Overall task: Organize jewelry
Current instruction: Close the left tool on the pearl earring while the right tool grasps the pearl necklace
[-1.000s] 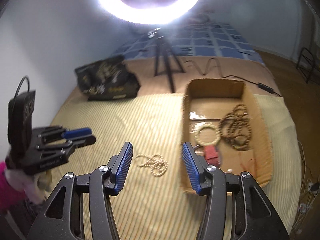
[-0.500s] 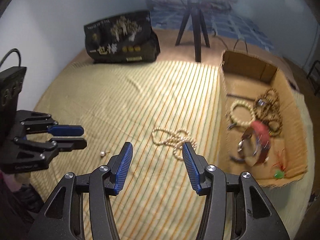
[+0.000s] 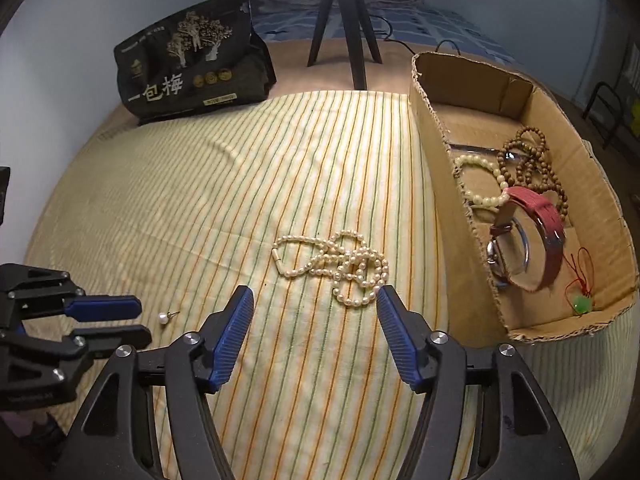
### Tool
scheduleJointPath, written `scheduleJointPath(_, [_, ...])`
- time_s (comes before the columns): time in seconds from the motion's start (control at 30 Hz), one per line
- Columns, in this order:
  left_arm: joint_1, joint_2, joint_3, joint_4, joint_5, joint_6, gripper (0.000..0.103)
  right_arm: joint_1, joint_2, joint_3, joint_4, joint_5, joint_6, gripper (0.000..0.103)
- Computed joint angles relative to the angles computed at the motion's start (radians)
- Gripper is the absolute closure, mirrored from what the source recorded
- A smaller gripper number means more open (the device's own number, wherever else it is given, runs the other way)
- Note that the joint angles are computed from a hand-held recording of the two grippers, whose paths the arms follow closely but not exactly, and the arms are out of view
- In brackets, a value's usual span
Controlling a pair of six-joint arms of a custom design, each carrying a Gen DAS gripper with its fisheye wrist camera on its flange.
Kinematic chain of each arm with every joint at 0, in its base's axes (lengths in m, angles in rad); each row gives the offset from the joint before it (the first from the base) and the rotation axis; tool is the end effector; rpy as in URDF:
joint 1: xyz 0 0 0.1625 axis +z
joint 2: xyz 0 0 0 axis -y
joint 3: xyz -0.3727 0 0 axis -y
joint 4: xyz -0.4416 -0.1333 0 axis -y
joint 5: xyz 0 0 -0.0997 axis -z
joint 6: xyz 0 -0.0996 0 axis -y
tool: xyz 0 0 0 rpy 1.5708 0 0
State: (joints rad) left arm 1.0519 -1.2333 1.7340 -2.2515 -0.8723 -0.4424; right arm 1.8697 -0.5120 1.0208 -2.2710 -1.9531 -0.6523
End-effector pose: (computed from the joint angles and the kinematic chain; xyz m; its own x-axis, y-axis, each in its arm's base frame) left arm -0.1374 -0.6385 0.2450 -0.8615 -0.1129 -0.4951 0.1318 0.8919 -0.4327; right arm 0.3351 -0.7611 0.0582 -0.5457 -0.7327 0.4065 -0.7806 0.6209 0.0711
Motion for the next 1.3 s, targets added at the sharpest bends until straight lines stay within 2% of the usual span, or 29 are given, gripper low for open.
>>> scheduleJointPath(0.17, [0.002,0.029,-0.017,0.01,0.027,0.009,0.082,0.003,0.002,0.029,-0.078,-0.02,-0.055,0.034])
scheduleJointPath(0.3, [0.008,0.046,-0.027,0.008,0.038,0.019,0.082,0.003,0.016,0.021,-0.073,-0.013,-0.058,0.034])
scheduleJointPath(0.4, [0.009,0.052,-0.029,0.001,0.046,0.034,0.082,0.006,0.025,0.028,-0.118,-0.03,-0.084,0.035])
scheduleJointPath(0.57, [0.012,0.061,-0.032,-0.006,0.06,0.053,0.082,0.006,0.056,-0.003,-0.112,-0.041,-0.063,0.034])
scheduleJointPath(0.73, [0.016,0.062,-0.026,-0.018,0.078,0.057,0.094,0.008,0.083,-0.026,-0.129,-0.051,-0.084,0.033])
scheduleJointPath(0.93, [0.019,0.061,-0.025,-0.031,0.082,0.069,0.095,0.009,0.102,-0.049,-0.127,-0.051,-0.115,0.033])
scheduleJointPath(0.97, [0.02,0.061,-0.025,-0.033,0.081,0.07,0.095,0.008,0.101,-0.05,-0.123,-0.045,-0.119,0.035])
scheduleJointPath(1.2, [0.022,0.054,-0.023,-0.038,0.077,0.052,0.097,0.007,0.093,-0.068,-0.025,0.001,-0.152,0.092])
scheduleJointPath(1.3, [0.02,0.046,-0.018,-0.035,0.08,0.044,0.097,0.009,0.097,-0.075,-0.011,0.003,-0.166,0.094])
